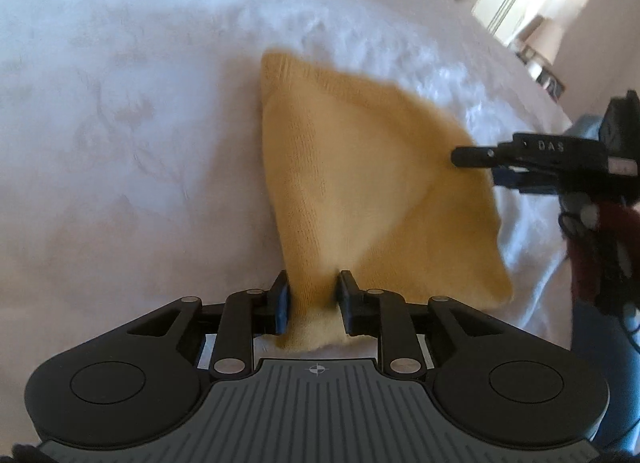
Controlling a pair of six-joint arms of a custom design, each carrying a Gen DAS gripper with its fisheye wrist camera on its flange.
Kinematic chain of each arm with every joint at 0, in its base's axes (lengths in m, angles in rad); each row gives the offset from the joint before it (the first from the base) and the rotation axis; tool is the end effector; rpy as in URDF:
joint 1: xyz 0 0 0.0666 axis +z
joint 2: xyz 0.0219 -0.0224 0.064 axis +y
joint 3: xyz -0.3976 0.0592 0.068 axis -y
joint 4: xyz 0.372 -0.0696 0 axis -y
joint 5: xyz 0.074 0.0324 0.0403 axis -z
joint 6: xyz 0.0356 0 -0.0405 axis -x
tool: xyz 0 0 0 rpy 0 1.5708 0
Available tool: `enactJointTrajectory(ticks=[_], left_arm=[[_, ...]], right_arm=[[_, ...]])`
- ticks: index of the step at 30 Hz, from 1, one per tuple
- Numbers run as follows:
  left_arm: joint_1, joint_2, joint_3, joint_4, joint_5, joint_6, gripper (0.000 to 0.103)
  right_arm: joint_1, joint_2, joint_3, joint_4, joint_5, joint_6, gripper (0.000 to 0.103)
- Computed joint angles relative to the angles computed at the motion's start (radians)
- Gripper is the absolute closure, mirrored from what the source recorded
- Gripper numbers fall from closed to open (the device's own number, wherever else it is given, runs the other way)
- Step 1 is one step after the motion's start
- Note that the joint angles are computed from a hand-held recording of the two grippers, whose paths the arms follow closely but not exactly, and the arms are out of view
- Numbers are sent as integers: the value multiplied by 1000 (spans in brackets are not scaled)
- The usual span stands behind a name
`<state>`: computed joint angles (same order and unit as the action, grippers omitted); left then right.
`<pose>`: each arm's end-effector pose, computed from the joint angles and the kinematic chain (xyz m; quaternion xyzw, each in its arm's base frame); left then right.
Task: Fold small clothes
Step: 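Lay the folded edge down and open both grippers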
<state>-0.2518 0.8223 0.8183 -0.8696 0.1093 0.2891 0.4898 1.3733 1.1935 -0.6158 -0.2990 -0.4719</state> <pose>0.2345 -0.0647 0.3827 0.0012 0.9386 -0.1406 0.3150 0.3941 0.2216 0.3900 -0.0645 0.9150 0.2951 0.2676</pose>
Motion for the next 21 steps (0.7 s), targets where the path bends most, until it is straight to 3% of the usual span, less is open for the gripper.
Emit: enactJointTrajectory(ticks=[3, 6, 10, 14, 16, 18, 21], left_arm=[[-27, -7, 23, 67, -92, -44, 73], [-38, -2, 32, 113, -117, -41, 68], [-47, 87, 43, 215, -157, -36, 67], [-45, 189, 51, 287, -248, -64, 67], [-30, 228, 56, 282, -280, -87, 61], [-17, 256, 54, 278, -290, -81, 48], [-9, 248, 50, 275, -287, -65, 46]], right_arm=[[-2, -14, -2, 30, 52, -2, 35], [-2, 11, 24, 20, 81, 24, 36], [6, 58, 55, 8, 91, 69, 51], [11, 118, 101, -18, 119, 140, 53], [6, 159, 126, -14, 117, 157, 54], [4, 180, 135, 0, 115, 170, 54], [6, 178, 136, 17, 127, 188, 51]])
